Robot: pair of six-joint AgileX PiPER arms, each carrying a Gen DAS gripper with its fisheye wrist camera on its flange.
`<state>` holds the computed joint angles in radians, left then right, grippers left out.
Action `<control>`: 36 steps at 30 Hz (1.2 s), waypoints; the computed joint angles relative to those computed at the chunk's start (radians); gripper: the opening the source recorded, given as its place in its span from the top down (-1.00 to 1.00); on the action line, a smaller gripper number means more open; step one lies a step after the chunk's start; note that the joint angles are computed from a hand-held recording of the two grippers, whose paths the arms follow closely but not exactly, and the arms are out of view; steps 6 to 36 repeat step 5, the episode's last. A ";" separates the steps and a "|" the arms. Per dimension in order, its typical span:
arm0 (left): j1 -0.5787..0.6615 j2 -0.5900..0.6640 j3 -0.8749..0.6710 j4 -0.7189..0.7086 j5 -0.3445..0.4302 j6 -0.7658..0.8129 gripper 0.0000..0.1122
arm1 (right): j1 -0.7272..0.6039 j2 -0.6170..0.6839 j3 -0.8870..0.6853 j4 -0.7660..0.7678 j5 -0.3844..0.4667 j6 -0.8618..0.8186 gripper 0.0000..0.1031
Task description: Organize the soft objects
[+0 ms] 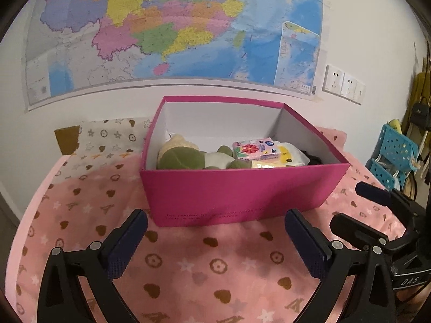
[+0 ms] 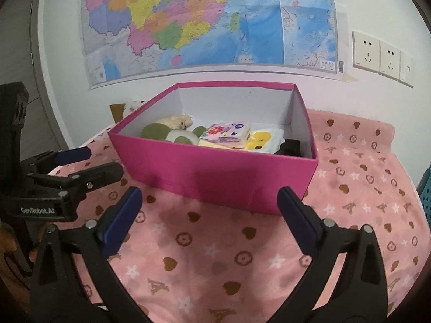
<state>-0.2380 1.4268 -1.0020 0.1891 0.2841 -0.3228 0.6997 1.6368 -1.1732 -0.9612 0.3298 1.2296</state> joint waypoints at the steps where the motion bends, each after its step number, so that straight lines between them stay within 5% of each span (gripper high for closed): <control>1: -0.003 -0.001 0.004 0.022 0.000 -0.020 -0.84 | 0.006 0.000 0.001 -0.007 0.003 0.010 -0.95; 4: -0.020 -0.013 0.020 0.119 0.014 -0.118 -0.84 | 0.020 -0.008 0.013 -0.027 0.008 0.045 -0.95; 36: -0.017 -0.016 0.024 0.100 0.011 -0.101 -0.84 | 0.025 -0.010 0.015 -0.038 0.013 0.057 -0.95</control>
